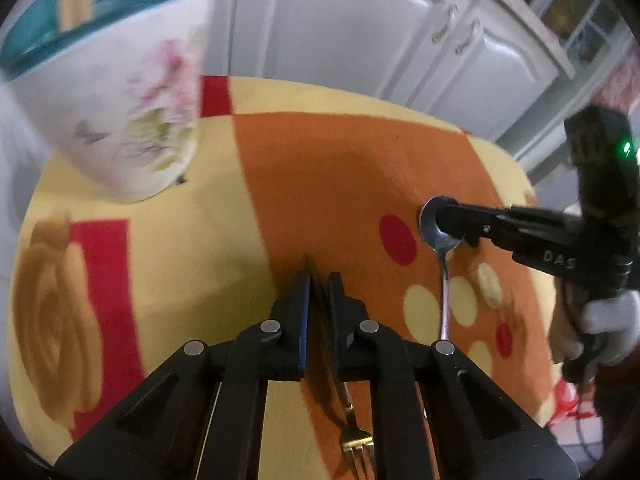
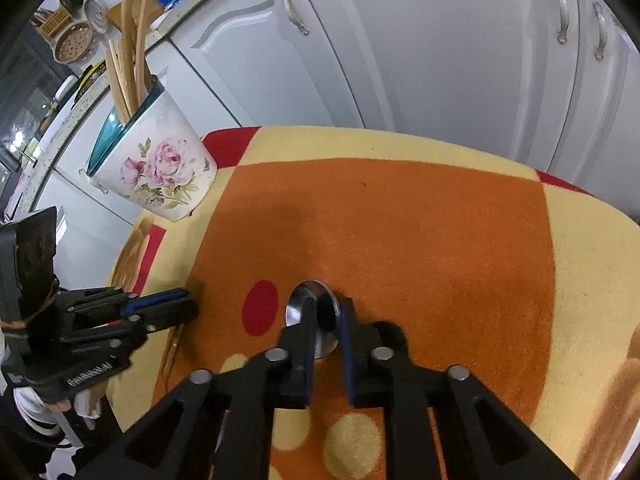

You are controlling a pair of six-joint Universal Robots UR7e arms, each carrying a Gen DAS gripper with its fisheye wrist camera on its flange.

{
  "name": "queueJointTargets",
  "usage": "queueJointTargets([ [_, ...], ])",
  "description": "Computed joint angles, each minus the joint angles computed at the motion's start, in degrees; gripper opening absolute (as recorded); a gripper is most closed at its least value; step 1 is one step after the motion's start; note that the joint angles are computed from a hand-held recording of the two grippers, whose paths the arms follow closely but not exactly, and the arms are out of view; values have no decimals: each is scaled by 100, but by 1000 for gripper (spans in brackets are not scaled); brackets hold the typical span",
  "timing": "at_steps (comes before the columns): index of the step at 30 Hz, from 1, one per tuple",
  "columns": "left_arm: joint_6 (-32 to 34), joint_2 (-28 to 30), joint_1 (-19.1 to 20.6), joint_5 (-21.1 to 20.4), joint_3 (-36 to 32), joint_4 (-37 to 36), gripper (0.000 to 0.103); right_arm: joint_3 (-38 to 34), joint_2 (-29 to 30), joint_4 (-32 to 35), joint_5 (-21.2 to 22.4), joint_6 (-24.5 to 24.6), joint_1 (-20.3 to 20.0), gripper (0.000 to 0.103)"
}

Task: Organize utensils
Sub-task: 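Lift the metal spoon and fork and carry them to the floral holder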

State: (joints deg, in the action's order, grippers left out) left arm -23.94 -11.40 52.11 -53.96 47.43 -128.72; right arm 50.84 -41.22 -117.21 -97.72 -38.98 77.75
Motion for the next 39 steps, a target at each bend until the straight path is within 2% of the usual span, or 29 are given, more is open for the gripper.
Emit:
queueJointTargets([
  [4, 21, -513, -91, 17, 845, -851, 7, 160, -169, -110, 86, -111, 55, 3],
  [12, 93, -1312, -329, 223, 2065, -1956, 5, 481, -449, -307, 122, -404, 265, 3],
  [19, 217, -1730, -457, 462, 2471, -2558, 5, 473, -594, -262, 439, -382, 376, 3],
  [24, 453, -1955, -526, 654, 2431, -2967, 5, 343, -601, -260, 743, -337, 543, 3],
  [29, 766, -2014, -545, 837, 2100, -3030, 5, 22, -505, -289, 1071, -308, 796, 3],
  [33, 1102, -1924, -529, 988, 1678, -3020, 5, -226, -329, -523, 1102, -251, 1037, 3],
  [39, 1356, -1572, -412, 1256, 884, -2654, 5, -996, 286, -856, 802, -323, 1439, 3],
])
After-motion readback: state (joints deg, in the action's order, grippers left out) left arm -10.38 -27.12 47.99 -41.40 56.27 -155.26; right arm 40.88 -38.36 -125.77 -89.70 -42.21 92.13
